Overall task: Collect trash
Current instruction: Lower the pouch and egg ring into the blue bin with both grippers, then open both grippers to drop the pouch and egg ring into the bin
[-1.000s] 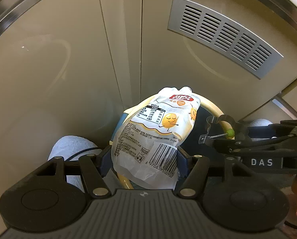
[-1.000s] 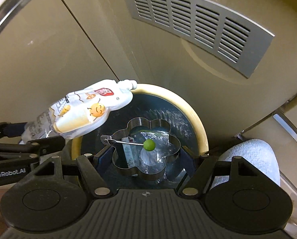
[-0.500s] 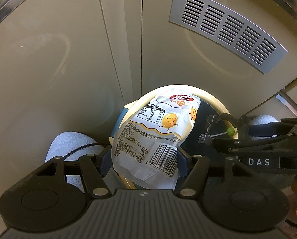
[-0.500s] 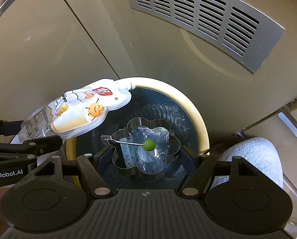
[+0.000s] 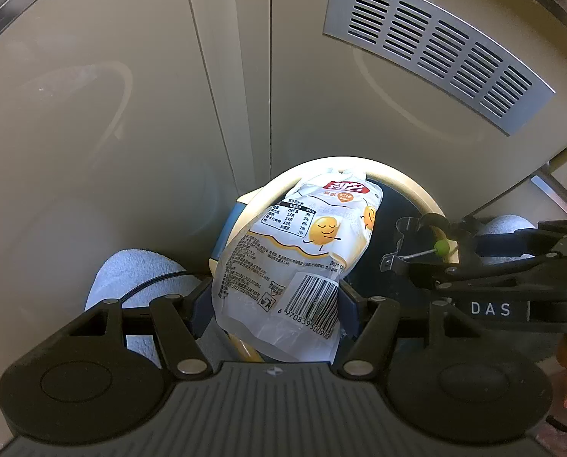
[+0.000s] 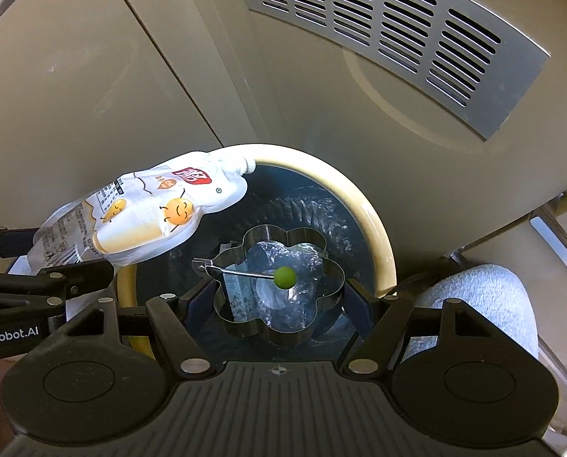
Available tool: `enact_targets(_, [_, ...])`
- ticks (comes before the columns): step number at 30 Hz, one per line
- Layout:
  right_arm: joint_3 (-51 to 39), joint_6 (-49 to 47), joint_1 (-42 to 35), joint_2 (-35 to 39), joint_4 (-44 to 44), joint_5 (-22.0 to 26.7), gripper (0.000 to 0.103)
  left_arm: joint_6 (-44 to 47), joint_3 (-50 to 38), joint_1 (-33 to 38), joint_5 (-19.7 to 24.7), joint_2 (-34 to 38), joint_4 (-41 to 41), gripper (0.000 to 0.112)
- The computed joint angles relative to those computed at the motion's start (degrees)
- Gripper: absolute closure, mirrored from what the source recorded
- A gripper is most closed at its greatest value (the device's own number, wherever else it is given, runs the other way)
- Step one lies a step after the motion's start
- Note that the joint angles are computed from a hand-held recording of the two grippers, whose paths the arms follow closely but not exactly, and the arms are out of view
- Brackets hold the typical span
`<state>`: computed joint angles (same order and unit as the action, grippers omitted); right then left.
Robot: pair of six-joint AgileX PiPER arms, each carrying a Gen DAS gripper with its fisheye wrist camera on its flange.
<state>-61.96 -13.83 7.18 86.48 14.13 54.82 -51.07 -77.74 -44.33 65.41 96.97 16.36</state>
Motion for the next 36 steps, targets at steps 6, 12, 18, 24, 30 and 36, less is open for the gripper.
enact_targets(6, [-0.3, 1.8, 1.3, 1.2, -1.6, -0.7, 0.029, 0.1, -1.2, 0.0, 0.2, 2.3, 0.0, 0.042])
enact_targets(12, [-0.8, 3.7, 3.4, 2.7, -3.6, -0.8, 0.029, 2.2, -3.2, 0.9, 0.3, 5.3, -2.2, 0.042])
enact_targets(18, [-2.8, 6.5, 4.4, 6.5, -4.7, -0.5, 0.028, 5.0, -4.4, 3.1, -0.2, 8.5, -5.5, 0.042])
enact_targets(24, [-2.4, 8.3, 5.0, 8.6, -6.0, -1.9, 0.028, 5.0, -4.7, 3.6, -0.3, 10.9, -4.6, 0.042])
enact_targets(30, [-3.3, 10.2, 5.2, 11.0, -7.4, -1.4, 0.028, 6.8, -5.6, 5.3, 0.0, 13.9, -7.1, 0.042])
enact_targets(36, [-4.6, 12.2, 5.9, 13.1, -7.8, -0.5, 0.028, 8.5, -7.5, 4.7, 1.6, 16.4, -7.3, 0.042])
